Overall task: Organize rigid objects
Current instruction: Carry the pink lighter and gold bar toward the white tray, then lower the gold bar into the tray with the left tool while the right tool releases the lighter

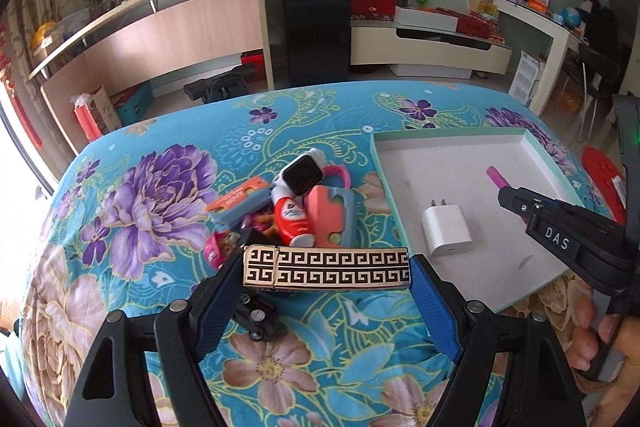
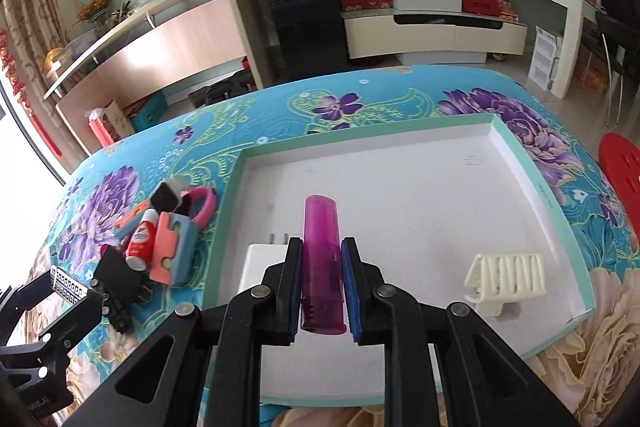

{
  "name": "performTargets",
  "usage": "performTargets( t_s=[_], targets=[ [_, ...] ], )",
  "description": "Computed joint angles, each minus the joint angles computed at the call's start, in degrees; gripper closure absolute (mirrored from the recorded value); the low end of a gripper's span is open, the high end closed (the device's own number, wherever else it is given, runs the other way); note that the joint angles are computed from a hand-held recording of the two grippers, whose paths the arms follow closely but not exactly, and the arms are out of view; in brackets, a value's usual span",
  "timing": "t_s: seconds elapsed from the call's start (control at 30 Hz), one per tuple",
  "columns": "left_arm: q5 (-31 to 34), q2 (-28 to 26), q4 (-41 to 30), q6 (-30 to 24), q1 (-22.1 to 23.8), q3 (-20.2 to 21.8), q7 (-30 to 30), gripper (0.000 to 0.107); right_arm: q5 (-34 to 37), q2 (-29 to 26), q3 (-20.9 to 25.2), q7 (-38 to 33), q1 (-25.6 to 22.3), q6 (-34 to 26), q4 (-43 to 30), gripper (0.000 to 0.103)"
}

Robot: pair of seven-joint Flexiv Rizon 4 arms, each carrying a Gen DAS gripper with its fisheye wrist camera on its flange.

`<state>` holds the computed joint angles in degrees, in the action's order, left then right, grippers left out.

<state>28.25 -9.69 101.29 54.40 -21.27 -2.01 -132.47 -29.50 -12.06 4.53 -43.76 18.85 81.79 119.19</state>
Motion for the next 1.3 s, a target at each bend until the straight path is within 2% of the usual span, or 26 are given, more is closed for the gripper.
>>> performTargets(
  t_s=[0.17,0.33,0.63,0.87,1.07,1.3],
  targets=[
    [-0.5,-6.2,-8.3,-1.6,-1.1,-0.7,4.8,0.023,1.7,-0.9,-0.8,0.9,-1.1,1.8,-0.4,0.084],
    [-2.8,-12.5,-15.1,-1.7,-2.8,1.0,7.2,0.023,-4.7,-1.2,-5.9,7.0,0.9,3.8,0.4,0.084],
    [-7.9,-19.4,-21.0,0.9,-4.3,3.4,9.8,0.023,-8.6,-1.4,-8.7,12.3,0.6,4.9,1.2,0.084],
    [-12.1,-22.3,-23.0,2.1,-4.9,4.0,11.6,0.023,-11.7,-1.5,-8.3,14.1,-0.1,4.0,1.1,0.083],
    [-14.2,-23.4,-23.6,0.1,-5.4,4.5,11.6,0.023,-9.5,-2.3,-5.6,11.4,-1.6,0.6,0.0,0.083],
    [-13.7,-22.9,-23.7,-1.1,-6.3,5.3,10.9,0.021,-9.6,-1.7,-5.3,11.5,-1.6,-1.4,-0.1,0.081]
  ],
)
